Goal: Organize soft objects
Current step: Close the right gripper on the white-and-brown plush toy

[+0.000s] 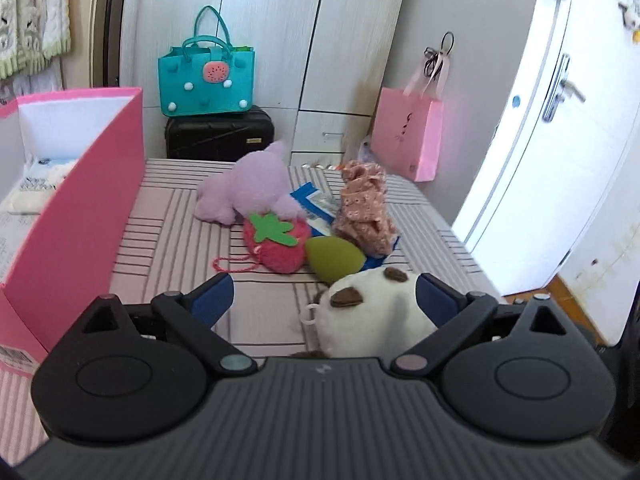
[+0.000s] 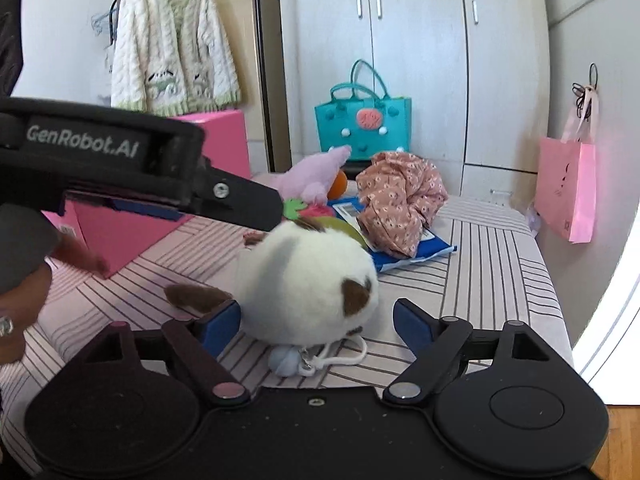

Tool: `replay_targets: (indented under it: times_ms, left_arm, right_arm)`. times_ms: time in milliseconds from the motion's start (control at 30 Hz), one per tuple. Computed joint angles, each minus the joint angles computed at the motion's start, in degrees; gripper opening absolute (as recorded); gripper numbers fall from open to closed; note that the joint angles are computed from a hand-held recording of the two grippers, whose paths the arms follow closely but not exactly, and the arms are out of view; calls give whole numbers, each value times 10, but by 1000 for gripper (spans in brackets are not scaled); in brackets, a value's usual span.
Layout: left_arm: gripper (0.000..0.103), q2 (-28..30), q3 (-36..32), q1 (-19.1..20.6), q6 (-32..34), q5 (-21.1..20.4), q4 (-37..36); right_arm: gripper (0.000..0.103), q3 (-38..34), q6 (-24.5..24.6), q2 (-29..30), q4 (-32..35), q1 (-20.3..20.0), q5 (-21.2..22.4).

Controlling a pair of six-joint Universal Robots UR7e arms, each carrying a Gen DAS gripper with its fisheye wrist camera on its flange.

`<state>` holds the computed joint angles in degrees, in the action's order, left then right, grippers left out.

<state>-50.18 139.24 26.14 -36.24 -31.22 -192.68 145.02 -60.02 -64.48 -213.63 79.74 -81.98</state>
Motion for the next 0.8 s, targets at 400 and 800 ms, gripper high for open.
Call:
replay_targets:
  times_ms: [400,800]
  left_arm:
    - [92,31,9,34,29,-87,-120]
    - [57,33,1,72,96,-154,-135]
  right_arm:
    - [86,33,-38,137,-288,-2,-2]
    - [65,0,22,121,-211,19,-36]
